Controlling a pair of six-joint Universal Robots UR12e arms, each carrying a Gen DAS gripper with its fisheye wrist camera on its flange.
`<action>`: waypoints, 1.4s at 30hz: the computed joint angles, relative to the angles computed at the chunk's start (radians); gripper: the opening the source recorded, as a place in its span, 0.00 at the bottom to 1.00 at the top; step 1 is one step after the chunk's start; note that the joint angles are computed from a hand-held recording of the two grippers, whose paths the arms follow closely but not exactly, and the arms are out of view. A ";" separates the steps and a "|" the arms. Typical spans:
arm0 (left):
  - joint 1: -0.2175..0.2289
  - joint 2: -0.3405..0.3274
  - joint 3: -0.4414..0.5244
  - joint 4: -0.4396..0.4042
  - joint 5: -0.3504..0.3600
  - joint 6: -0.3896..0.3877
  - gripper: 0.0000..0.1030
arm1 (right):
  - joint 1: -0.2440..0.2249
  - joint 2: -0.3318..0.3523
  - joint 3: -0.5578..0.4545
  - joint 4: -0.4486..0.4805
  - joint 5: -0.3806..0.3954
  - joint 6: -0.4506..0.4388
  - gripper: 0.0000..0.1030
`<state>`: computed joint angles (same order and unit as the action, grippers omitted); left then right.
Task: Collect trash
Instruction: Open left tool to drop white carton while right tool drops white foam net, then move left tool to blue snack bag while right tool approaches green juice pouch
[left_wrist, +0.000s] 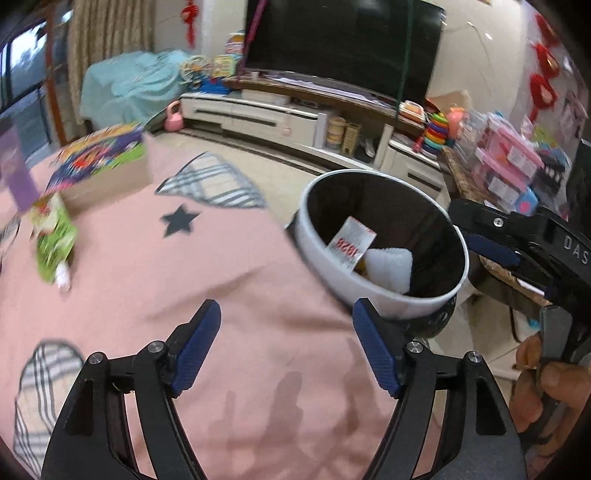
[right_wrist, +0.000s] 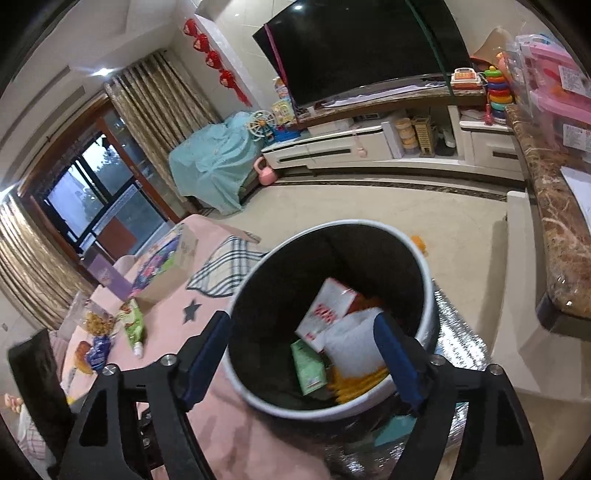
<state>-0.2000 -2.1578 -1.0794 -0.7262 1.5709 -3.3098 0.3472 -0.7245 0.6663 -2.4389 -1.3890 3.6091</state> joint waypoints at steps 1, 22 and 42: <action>0.004 0.010 -0.018 0.007 -0.001 -0.012 0.74 | 0.002 -0.003 0.005 -0.004 0.004 0.001 0.81; 0.074 0.188 -0.318 0.111 0.087 -0.171 0.76 | 0.079 0.008 0.001 0.026 0.074 -0.072 0.88; 0.128 0.258 -0.426 0.120 0.143 -0.246 0.77 | 0.131 0.094 -0.139 0.143 0.093 -0.187 0.93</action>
<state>-0.0716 -1.8999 -1.5052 -0.6065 1.7135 -3.5559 0.4781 -0.6309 0.5272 -2.2959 -1.2956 3.4224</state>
